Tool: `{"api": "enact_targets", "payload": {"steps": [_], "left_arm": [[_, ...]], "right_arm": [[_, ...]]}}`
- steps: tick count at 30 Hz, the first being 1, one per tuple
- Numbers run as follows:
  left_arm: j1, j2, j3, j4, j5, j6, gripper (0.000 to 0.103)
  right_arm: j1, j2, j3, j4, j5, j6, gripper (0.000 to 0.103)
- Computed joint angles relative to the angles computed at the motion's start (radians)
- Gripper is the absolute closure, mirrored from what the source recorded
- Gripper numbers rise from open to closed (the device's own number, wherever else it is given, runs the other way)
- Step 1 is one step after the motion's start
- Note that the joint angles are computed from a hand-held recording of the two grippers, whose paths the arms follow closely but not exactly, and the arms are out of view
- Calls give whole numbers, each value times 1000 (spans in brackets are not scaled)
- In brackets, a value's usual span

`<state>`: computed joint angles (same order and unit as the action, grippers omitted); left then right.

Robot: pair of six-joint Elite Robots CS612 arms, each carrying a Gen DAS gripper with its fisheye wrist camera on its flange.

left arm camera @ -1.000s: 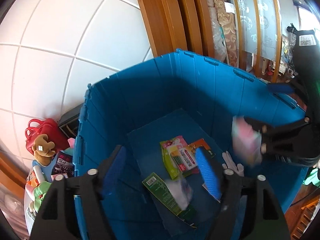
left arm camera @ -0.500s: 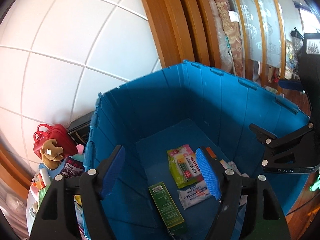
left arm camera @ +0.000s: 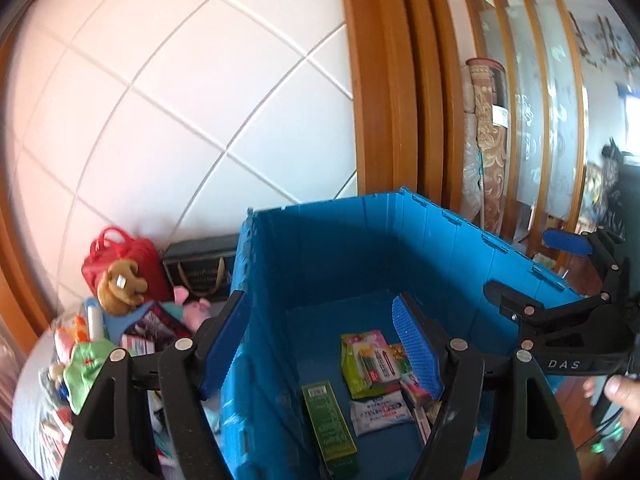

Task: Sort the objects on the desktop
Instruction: 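Move both grippers back over the pile of items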

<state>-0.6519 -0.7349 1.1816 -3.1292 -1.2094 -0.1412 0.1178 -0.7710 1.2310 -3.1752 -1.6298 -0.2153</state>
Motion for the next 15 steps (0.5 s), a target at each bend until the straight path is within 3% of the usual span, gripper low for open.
{"api": "enact_targets", "payload": {"steps": [3, 8, 15], "left_arm": [[15, -26, 52, -30, 33, -45, 30], [40, -64, 141, -67, 170, -115, 30], [107, -112, 256, 21, 276, -261, 30]], "right_arm": [[23, -2, 6, -52, 42, -7, 0], [57, 10, -14, -100, 165, 21, 0], [113, 61, -110, -26, 313, 37, 0]]}}
